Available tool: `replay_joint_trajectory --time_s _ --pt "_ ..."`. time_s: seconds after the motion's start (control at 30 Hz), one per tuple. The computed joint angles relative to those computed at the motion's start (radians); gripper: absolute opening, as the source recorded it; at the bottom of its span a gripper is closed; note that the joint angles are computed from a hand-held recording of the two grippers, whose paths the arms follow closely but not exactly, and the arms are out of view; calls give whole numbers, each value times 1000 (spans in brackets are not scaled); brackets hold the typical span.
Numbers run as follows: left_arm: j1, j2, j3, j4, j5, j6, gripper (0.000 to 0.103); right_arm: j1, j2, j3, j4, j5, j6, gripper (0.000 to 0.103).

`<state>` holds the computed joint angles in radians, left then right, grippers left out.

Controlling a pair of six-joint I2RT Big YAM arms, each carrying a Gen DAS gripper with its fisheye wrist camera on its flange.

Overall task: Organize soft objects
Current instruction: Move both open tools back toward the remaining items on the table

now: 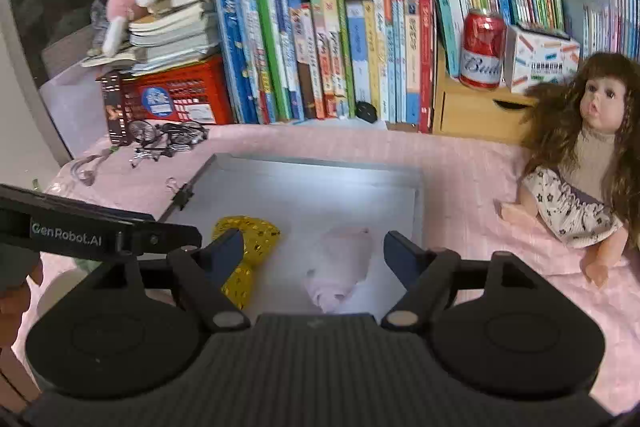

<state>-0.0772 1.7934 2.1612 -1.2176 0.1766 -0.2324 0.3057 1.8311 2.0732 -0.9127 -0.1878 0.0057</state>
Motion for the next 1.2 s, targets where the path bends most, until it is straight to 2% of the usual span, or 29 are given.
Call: replay_joint_trajectory --time_s 0.3,0.43,0.63,0.8,0.97,1.1,1.2 --pt "-20 -181 -237 166 -4 41 72 14 -164 -232 168 5 -37 88" --pt "-36 -254 -341 238 -16 54 73 16 -230 -333 243 6 -22 89" --pt "-52 -355 -495 345 -18 62 78 22 -318 -475 345 43 -21 92" --pt "-63 -432 -616 427 -33 67 80 31 -378 -569 403 86 -64 95" --pt "-69 -495 -721 468 -50 64 82 40 -430 -659 461 121 -82 97" --pt "-85 -535 -787 496 -78 109 84 50 -459 -723 501 145 -95 97" --pt "-96 -558 -831 517 -85 95 84 59 -476 -766 532 167 -100 97"
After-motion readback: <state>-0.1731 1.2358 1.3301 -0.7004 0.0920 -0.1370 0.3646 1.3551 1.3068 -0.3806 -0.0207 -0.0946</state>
